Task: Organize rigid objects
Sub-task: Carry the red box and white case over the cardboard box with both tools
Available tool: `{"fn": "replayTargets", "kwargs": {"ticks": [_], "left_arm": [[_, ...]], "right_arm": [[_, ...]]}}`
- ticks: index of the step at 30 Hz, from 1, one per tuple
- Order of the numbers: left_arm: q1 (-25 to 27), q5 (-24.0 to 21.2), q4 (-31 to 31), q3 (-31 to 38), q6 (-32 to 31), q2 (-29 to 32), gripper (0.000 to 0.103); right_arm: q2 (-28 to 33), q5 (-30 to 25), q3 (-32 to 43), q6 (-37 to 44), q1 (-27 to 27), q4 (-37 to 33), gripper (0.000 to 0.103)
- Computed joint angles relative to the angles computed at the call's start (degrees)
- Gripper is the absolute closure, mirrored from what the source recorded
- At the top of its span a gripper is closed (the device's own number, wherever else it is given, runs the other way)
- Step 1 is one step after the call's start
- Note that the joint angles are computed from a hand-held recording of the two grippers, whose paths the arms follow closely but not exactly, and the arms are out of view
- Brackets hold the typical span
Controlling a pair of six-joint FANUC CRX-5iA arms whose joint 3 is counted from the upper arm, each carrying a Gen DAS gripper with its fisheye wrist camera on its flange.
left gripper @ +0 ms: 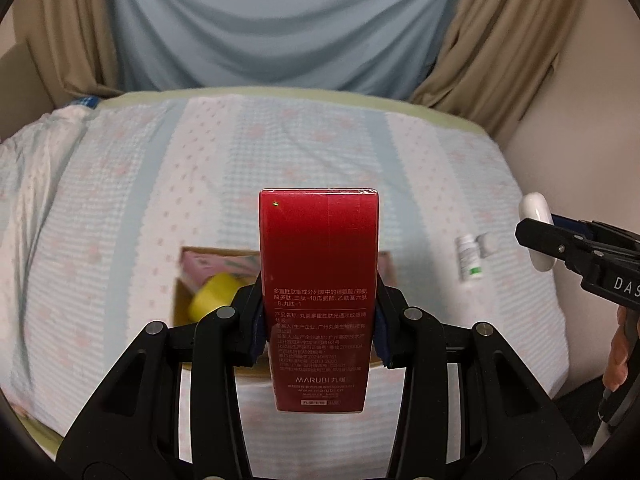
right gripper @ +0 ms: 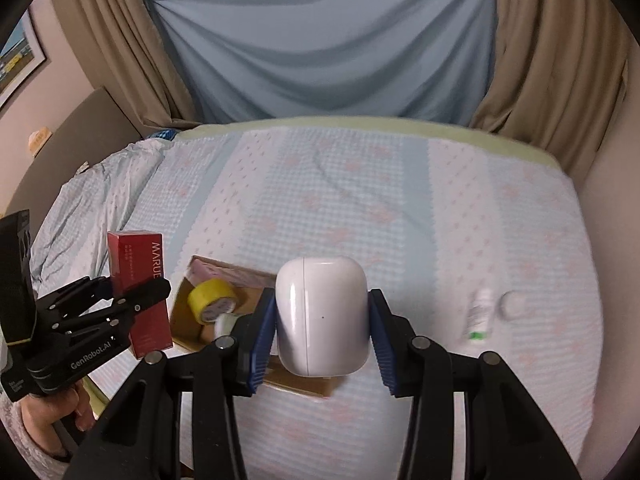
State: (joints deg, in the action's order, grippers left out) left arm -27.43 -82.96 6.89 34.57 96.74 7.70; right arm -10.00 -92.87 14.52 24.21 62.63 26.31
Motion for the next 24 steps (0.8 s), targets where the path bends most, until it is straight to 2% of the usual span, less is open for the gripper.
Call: {"fn": "replayTargets", "kwargs": {"ticks": [3, 9, 15, 24], "left_arm": [[4.2, 0.8, 2.8, -5.3, -5.4, -1.7, 0.065], [8.8, 1.3, 6.2, -11.4, -14.2, -1.7, 0.065], [9.4, 1.8, 6.5, -16.3, -19.9, -1.2, 0.065], [8.7, 2.2, 5.7, -20.1, -22.7, 0.6, 0.065]], "right_arm": [[2.6, 0.7, 0.4, -2.6, -0.1, -1.8, 0.062], [6.4, 2.9, -1.5, -9.9, -0.5, -6.6, 0.062], [9.0, 3.8, -3.8, -13.3, -1.3, -11.5, 0.062], [10.1, 4.9, -7.6, -15.6, -3.6, -16.4, 0.062]]}}
